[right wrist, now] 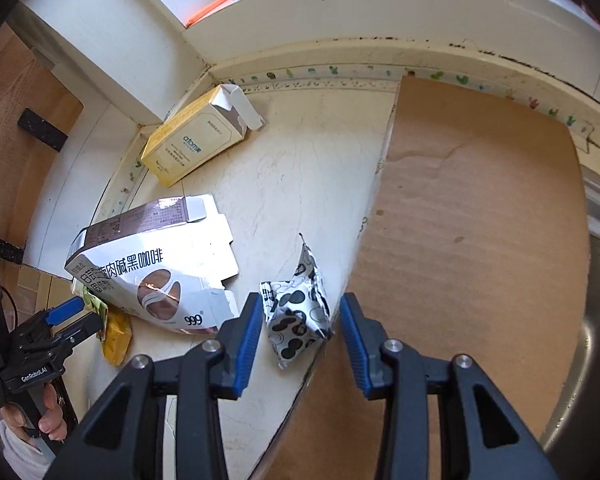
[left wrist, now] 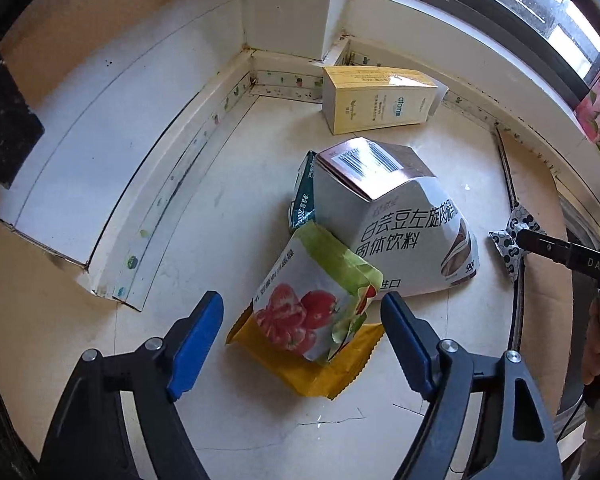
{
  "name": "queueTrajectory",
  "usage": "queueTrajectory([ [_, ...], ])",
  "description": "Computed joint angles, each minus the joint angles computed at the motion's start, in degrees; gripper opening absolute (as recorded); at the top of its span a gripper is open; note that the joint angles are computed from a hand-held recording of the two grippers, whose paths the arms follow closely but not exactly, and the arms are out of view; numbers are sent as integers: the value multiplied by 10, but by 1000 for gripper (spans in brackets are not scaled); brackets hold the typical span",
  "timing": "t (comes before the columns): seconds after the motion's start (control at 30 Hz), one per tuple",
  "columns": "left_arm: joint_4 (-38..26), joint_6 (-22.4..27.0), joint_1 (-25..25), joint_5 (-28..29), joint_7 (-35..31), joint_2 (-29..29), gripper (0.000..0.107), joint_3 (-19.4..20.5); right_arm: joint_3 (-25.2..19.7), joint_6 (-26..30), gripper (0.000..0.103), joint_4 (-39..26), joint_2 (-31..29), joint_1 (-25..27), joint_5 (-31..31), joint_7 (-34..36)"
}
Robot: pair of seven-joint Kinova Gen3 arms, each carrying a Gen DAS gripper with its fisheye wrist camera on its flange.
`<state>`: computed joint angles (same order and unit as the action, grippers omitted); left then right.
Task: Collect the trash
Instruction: 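Grasp the red-and-green snack packet with the left tool while the right tool grasps the black-and-white wrapper, then carry the snack packet and wrapper down over the trash bin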
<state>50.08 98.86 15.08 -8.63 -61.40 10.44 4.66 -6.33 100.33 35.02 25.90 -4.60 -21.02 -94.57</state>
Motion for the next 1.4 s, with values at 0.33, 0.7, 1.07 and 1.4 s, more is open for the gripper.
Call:
queueTrajectory([
  [0.33, -6, 3, -5, 12, -5, 16, 49, -4, -8, -8, 28, 11, 2, 2, -17, 12],
  [0.7, -29, 29, 41, -47, 9, 6, 27, 3, -9, -35, 18, 71, -38, 18, -51, 24],
  [1.07, -41, 57, 72, -68, 21, -33, 23, 23, -3, -27, 17, 109, -116, 24, -88, 29],
  [1.4, -82, 132, 134, -87, 73, -80, 23, 75, 14, 17, 17, 143, -215, 0, -103, 26],
])
